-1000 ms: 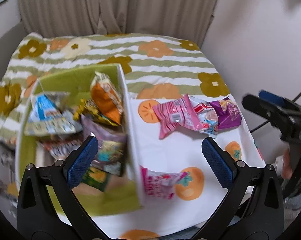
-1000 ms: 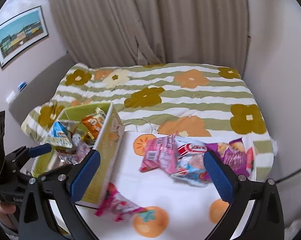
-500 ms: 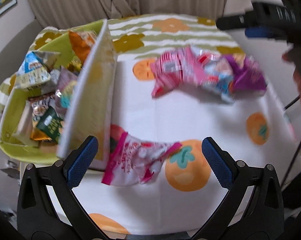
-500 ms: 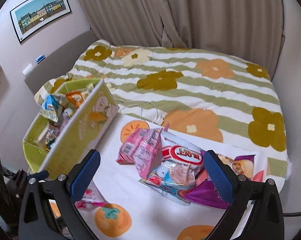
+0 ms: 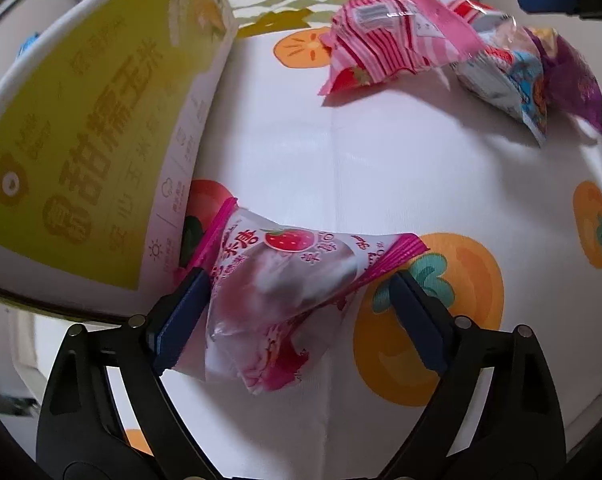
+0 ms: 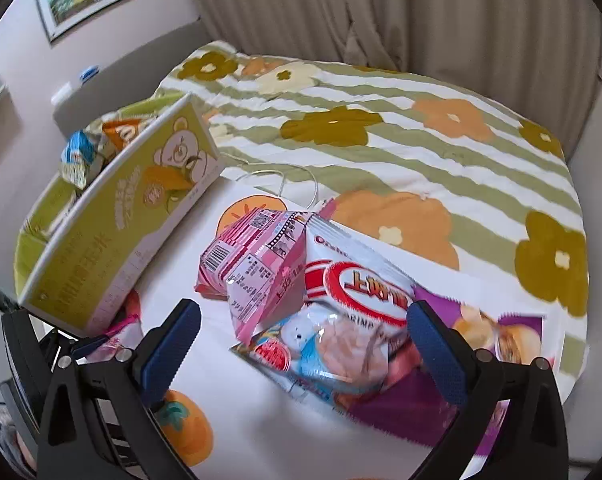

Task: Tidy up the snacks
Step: 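Grasp the pink strawberry candy packet with the left tool while the right tool grasps the pink striped packet, then carry both pink packets into the yellow box and open both tools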

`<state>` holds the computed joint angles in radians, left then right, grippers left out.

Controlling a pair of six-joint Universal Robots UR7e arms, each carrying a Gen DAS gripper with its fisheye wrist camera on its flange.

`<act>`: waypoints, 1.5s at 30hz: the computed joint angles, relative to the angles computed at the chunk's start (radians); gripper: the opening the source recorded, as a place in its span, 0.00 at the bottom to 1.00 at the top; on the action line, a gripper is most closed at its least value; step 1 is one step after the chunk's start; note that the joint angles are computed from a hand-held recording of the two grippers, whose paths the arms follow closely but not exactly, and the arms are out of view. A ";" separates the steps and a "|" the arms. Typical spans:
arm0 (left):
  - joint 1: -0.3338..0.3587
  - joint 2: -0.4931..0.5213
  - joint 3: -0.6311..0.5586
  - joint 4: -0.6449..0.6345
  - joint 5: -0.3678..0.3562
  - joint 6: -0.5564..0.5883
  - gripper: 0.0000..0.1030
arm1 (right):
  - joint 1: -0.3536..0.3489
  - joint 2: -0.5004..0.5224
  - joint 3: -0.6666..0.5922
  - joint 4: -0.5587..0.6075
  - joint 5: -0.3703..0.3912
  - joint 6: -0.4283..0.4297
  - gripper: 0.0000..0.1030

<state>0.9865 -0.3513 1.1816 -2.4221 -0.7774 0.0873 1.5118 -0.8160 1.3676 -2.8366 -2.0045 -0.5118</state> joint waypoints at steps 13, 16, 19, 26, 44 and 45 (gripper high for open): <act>0.012 0.022 -0.088 0.102 -0.072 -0.042 0.56 | 0.013 0.107 -0.174 0.131 -0.004 -0.189 1.00; 0.014 0.025 -0.101 0.119 -0.076 -0.039 0.54 | 0.021 0.135 -0.230 0.198 -0.030 -0.271 1.00; 0.012 0.023 -0.108 0.133 -0.085 -0.049 0.52 | 0.031 0.168 -0.303 0.300 -0.060 -0.368 1.00; 0.005 0.000 -0.079 0.128 -0.093 -0.060 0.50 | 0.044 0.265 -0.451 0.465 -0.169 -0.558 1.00; -0.017 -0.048 -0.020 0.067 -0.108 -0.029 0.49 | 0.046 0.309 -0.489 0.505 -0.202 -0.611 0.74; -0.020 -0.055 -0.008 0.056 -0.109 -0.024 0.49 | 0.048 0.302 -0.482 0.500 -0.197 -0.601 0.74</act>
<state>0.9663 -0.4065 1.1731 -2.3663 -0.8862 0.0631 1.5598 -0.5136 0.8860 -2.3367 -2.2011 -1.1132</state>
